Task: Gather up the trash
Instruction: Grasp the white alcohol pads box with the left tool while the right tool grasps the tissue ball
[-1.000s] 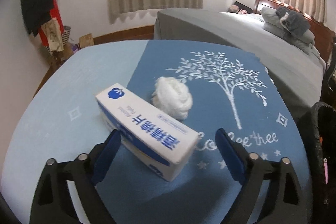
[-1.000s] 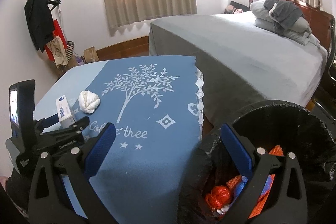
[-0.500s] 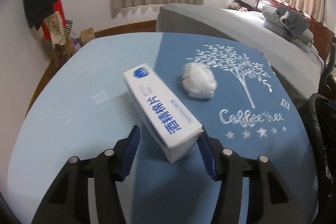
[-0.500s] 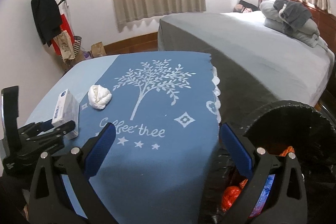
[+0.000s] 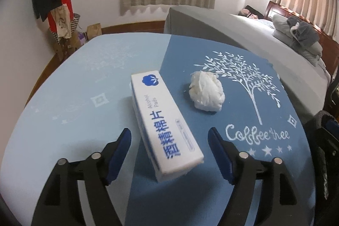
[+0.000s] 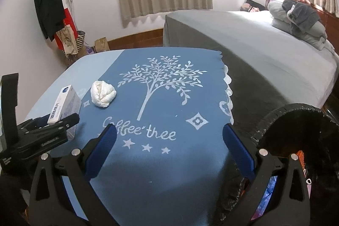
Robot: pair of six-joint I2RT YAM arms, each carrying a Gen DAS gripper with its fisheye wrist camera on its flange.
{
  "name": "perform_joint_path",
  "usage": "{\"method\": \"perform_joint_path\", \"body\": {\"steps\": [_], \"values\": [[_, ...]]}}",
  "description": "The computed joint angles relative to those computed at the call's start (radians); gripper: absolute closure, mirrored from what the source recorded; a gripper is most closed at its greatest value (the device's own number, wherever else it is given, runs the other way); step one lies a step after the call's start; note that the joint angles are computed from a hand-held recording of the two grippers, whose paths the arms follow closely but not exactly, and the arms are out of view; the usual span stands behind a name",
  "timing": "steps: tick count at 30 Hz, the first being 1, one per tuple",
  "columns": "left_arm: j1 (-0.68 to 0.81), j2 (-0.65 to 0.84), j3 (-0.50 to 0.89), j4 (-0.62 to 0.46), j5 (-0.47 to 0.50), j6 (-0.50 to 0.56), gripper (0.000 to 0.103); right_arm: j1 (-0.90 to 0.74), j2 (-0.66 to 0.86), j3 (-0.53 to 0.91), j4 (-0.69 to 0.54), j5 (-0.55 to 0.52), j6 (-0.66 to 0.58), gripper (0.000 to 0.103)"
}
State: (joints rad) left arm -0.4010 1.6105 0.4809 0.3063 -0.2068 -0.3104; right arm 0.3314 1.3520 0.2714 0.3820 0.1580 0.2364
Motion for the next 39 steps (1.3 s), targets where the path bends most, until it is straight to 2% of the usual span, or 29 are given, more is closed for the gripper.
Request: {"method": "perform_joint_path", "body": {"steps": [3, 5, 10, 17, 22, 30, 36, 37, 39], "values": [[0.013, 0.032, 0.019, 0.003, 0.015, 0.001, 0.039, 0.000, 0.035, 0.013, 0.017, -0.003, -0.003, 0.006], [0.019, 0.045, 0.032, -0.009, 0.020, 0.001, 0.051, 0.001, 0.051, 0.021, 0.025, -0.005, -0.004, 0.006], [0.053, 0.041, 0.024, 0.004, 0.064, 0.018, 0.073, 0.014, 0.106, 0.054, 0.047, -0.009, -0.001, 0.006], [0.115, -0.024, -0.010, 0.006, 0.089, 0.070, 0.073, 0.060, 0.200, 0.147, 0.065, -0.009, 0.006, 0.006], [0.190, -0.039, -0.007, -0.001, 0.099, 0.111, 0.073, 0.100, 0.322, 0.275, 0.061, -0.022, 0.017, 0.006], [0.291, 0.029, 0.051, 0.005, 0.113, 0.191, 0.073, 0.159, 0.513, 0.490, -0.006, -0.014, 0.022, 0.006], [0.329, 0.092, 0.079, 0.019, 0.127, 0.200, 0.073, 0.181, 0.600, 0.603, -0.091, -0.015, 0.017, 0.006], [0.334, 0.096, 0.080, 0.022, 0.132, 0.200, 0.073, 0.184, 0.611, 0.616, -0.102, -0.016, 0.018, 0.008], [0.340, 0.101, 0.080, 0.024, 0.137, 0.201, 0.073, 0.184, 0.627, 0.643, -0.127, -0.024, 0.019, 0.020]]}}
